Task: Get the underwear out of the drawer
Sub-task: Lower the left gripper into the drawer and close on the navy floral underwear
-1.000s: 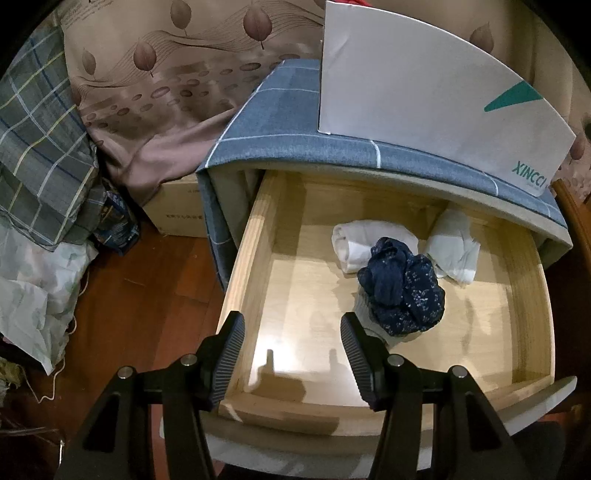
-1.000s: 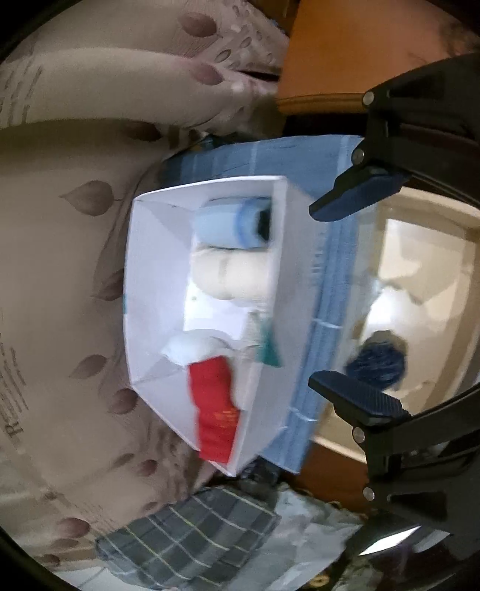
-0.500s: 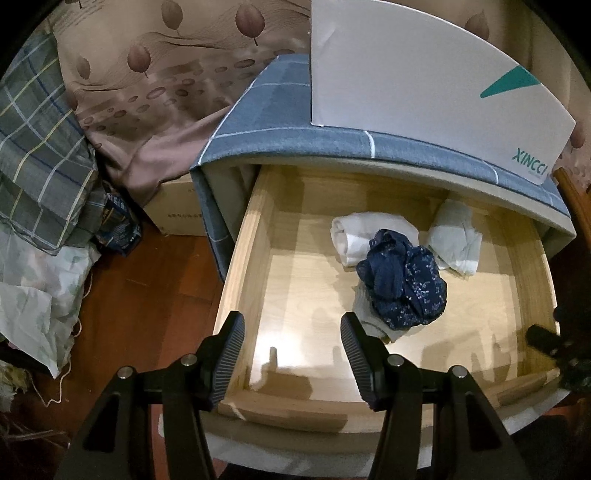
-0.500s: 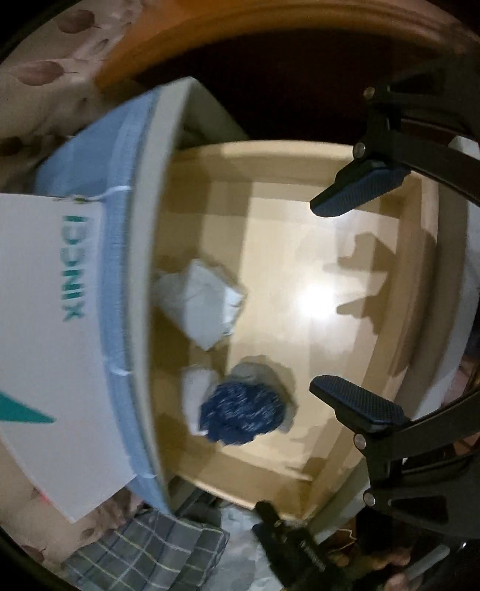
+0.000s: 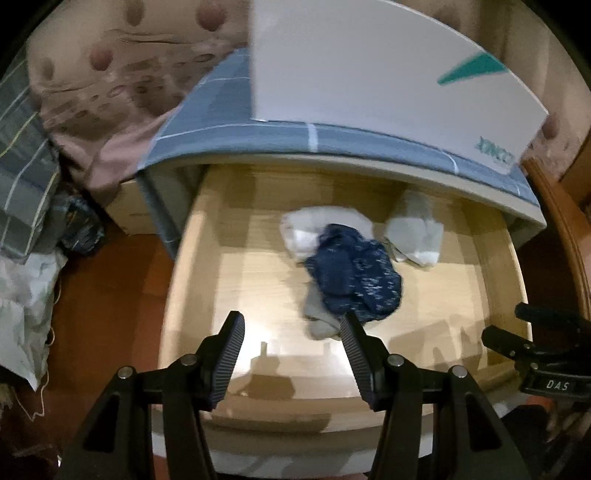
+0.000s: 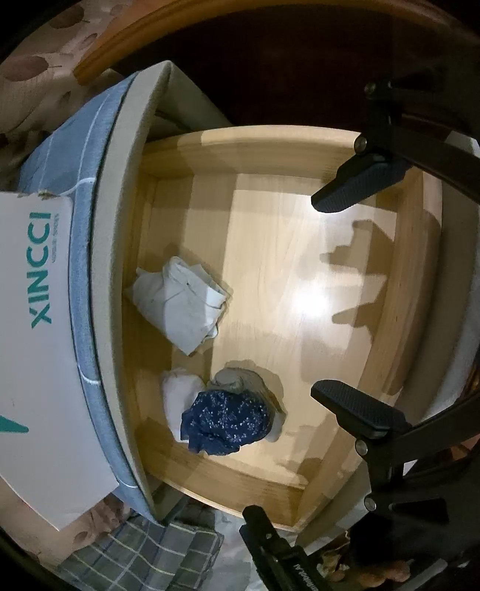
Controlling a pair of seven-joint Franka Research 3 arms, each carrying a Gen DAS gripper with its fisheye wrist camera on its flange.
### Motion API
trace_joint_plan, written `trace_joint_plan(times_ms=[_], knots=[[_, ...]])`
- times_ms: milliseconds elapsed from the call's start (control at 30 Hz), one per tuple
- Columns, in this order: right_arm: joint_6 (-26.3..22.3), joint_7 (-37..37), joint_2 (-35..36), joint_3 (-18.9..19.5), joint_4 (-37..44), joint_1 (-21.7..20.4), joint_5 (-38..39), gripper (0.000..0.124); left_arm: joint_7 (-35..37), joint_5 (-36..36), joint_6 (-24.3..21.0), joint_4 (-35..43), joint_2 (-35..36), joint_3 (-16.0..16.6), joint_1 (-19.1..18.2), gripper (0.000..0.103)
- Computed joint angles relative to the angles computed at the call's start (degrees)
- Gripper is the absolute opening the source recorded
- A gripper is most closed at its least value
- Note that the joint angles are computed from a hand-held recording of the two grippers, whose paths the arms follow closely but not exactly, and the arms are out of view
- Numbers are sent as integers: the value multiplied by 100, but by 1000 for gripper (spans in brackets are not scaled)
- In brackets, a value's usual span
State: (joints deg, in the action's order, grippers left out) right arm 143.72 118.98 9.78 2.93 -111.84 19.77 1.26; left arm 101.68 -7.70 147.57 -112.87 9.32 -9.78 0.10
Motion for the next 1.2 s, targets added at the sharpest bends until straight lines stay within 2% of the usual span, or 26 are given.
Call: trace_joint_plan(times_ms=[133,267,467,633,700,833,900,933,1033,1200], knots=[[186,-11,-48,7,-128,-50,223,91,-123,287,-236,314,238,-63,-154,55],[382,31,-114,5,-256,-62,290,91,-232,224,-543,747,538,-158,-216,55],[477,-128,-137,45,-326,-114,568,90,-659,543,-921,1393,1062,-171,-400,55],[506,-177,-131,54,-350,-128,699,90,-966,1101,-1591,2171,1679,-79,-601,55],[521,-255,-106,72,-341,-141,812,90,-972,1098,-1848,2438,1888,-110,-556,56],[522,-300,-106,73,-344,-135,875,90,-736,973,-1913,2546,1975,-205,-412,57],[503,-347,-104,80,-341,-140,931,90,-649,977,-1961,2560,1988,-206,-387,55],[495,-352,-109,80,-343,-138,942,91,-569,966,-1967,2538,1978,-216,-362,48],[468,-350,-119,76,-348,-126,938,91,-398,929,-1913,2390,1890,-226,-309,39],[461,-301,-91,62,-324,-114,896,91,-173,711,-1966,2179,1715,-242,-165,30]])
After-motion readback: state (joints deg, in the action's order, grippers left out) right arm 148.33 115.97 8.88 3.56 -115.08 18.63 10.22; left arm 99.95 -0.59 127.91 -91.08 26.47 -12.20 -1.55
